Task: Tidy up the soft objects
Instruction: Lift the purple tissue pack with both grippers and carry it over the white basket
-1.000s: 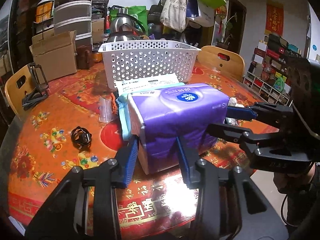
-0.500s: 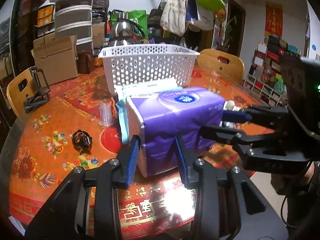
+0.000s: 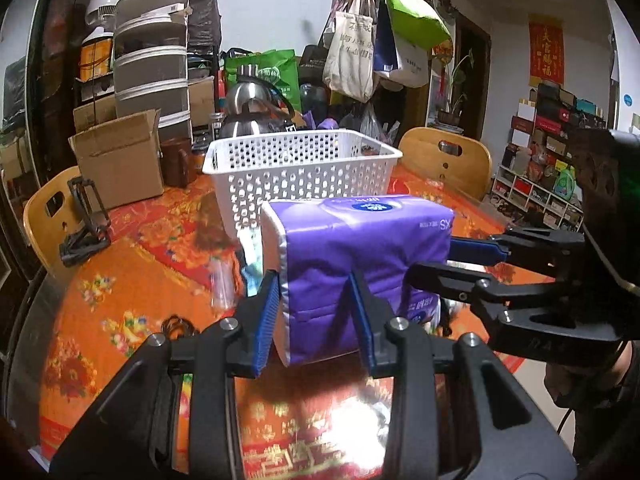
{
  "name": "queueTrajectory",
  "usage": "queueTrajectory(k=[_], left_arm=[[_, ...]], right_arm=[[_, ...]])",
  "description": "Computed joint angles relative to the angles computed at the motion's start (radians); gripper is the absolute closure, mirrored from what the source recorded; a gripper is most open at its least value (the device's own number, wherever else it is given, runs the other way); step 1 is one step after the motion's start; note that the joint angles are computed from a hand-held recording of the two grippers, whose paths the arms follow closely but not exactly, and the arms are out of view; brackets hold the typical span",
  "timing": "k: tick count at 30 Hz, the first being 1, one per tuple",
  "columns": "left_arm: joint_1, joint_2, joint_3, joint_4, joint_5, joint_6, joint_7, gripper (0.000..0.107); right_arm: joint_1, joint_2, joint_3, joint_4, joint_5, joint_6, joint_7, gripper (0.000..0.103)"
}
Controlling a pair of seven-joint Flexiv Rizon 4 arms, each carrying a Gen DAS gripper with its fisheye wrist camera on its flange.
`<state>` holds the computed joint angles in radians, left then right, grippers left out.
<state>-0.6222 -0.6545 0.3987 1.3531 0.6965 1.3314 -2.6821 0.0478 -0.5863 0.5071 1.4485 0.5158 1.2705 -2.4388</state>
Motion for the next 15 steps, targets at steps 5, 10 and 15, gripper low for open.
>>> queueTrajectory(k=[5,10,15], left_arm=[[0.047,-0.018,-0.038,-0.067,-0.038,-0.015,0.062,0.075],[0.133,-0.051,-0.103,-0.141,-0.145,-0.009,0.184,0.075],[0.227,-0.119,-0.173,-0.279,-0.292,-0.047,0.36,0.075]], right_arm=[[0.03,-0.016,-0.035,-0.06,-0.042,0.0,0.039,0.066],[0.06,-0.063,-0.068,-0.17,-0.101,-0.047,0.099,0.066],[0.102,-0.149,-0.111,-0.362,-0.163,-0.153,0.186,0.066]])
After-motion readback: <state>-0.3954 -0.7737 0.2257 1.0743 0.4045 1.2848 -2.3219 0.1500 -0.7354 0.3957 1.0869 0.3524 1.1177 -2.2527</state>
